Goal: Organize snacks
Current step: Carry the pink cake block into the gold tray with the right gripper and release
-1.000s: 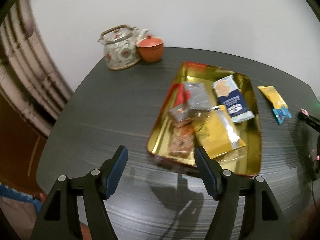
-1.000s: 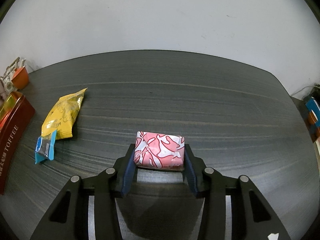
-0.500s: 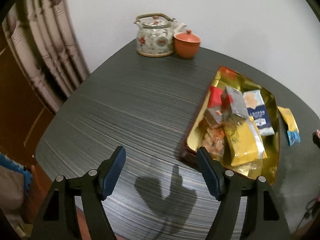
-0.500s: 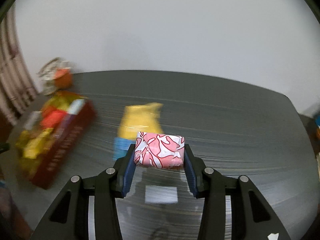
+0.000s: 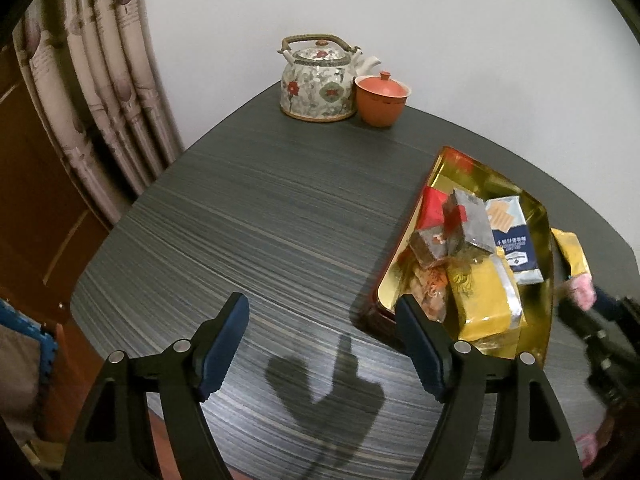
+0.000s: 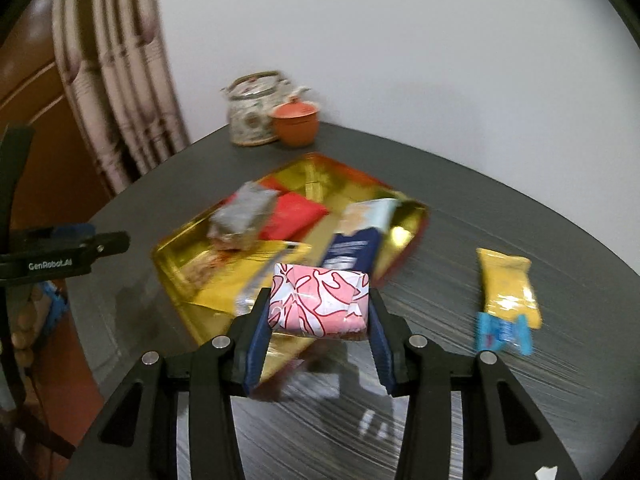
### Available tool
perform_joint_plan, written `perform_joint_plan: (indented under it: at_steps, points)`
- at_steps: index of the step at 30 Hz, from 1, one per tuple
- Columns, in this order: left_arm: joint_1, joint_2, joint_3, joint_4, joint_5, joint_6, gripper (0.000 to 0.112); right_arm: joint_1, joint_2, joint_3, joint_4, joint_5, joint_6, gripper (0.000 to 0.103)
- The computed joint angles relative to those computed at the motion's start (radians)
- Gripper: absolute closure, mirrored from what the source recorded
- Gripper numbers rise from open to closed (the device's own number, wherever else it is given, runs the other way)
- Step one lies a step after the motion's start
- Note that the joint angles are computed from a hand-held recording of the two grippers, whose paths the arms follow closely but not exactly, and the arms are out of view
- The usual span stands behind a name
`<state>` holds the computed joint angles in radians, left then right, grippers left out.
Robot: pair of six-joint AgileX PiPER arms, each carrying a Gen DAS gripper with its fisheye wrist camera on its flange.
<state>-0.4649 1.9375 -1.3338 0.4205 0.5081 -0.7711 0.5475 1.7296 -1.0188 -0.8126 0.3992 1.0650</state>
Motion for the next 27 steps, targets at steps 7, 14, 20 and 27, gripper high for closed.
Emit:
perform_joint_plan:
  at_steps: [7,14,20,27]
  points:
    - [0.014,0.0,-0.002,-0.04,-0.003,0.029,0.036,0.019,0.126,-0.107,0.114,0.007,-0.104,0.062]
    - [0.022,0.002,-0.006,-0.073,-0.005,0.063,0.036,0.042,0.176,-0.138,0.077,0.015,-0.074,0.061]
    - [0.026,0.004,-0.009,-0.095,-0.003,0.083,0.036,0.048,0.172,-0.143,0.079,0.024,-0.085,0.059]
    - [0.021,0.005,-0.005,-0.081,-0.006,0.069,0.036,0.028,0.074,-0.071,-0.066,-0.015,0.08,0.038]
